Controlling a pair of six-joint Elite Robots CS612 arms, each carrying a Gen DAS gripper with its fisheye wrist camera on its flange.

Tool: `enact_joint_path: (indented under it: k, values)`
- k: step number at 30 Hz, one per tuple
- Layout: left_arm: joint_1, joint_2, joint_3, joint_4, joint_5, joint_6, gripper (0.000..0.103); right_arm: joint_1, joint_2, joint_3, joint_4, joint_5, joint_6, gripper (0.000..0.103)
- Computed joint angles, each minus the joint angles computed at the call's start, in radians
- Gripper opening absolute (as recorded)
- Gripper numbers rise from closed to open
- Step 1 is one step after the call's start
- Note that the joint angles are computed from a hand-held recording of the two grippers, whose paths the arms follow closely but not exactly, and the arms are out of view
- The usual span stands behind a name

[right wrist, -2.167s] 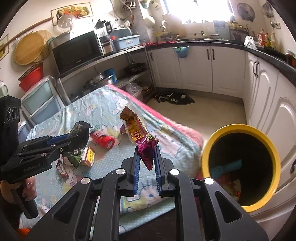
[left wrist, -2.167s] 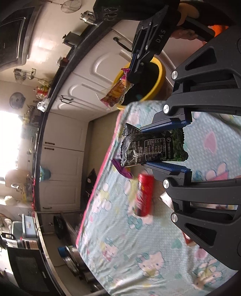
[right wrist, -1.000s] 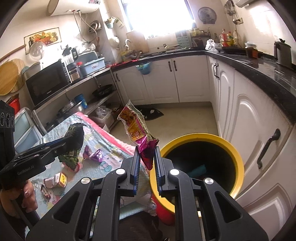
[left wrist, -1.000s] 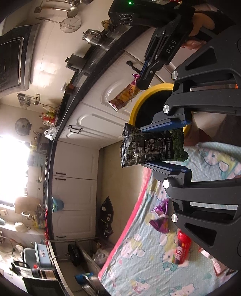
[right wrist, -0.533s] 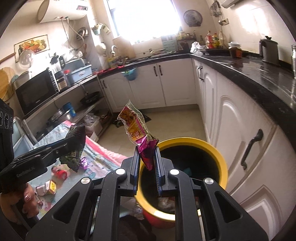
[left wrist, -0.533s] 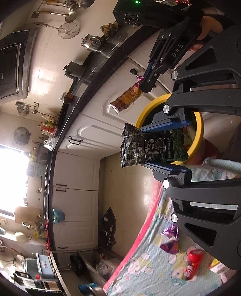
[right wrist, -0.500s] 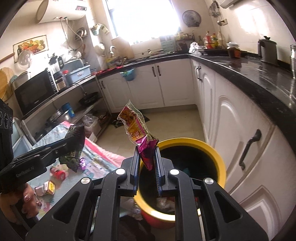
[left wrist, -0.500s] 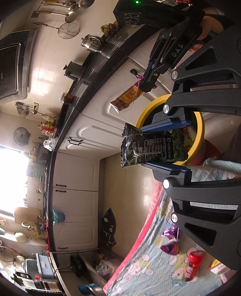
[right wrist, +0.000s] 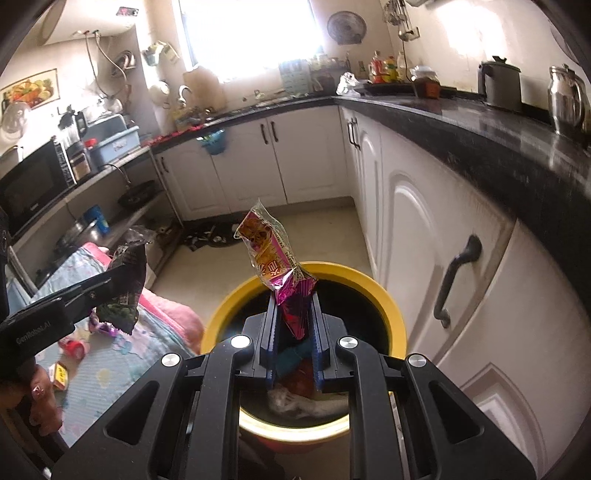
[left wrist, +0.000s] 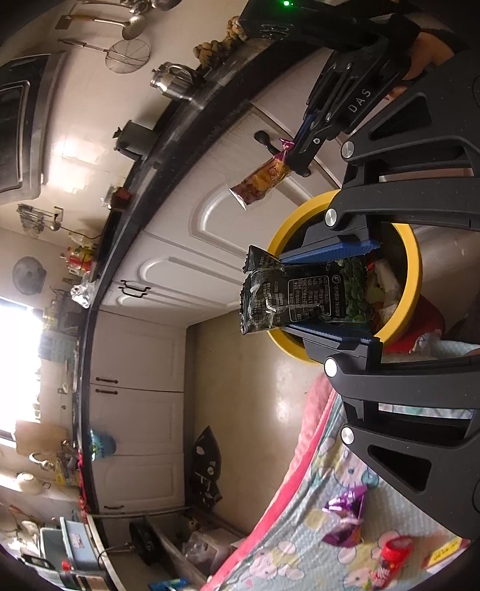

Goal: Collect trash
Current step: 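Carry the purple wrapper and black snack bag with both tools over the yellow bin, then open the left tool dropping the black bag while the right tool drops the purple wrapper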

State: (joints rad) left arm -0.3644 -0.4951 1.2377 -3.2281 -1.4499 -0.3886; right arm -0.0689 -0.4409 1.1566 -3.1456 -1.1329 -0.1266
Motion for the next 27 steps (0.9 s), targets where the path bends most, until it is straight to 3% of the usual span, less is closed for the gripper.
enact_joint_path:
  k: [27]
  values:
    - [0.018, 0.125, -0.215, 0.220, -0.097, -0.033, 0.027, 0.022, 0.075, -0.097, 0.254, -0.092, -0.064, 0.019]
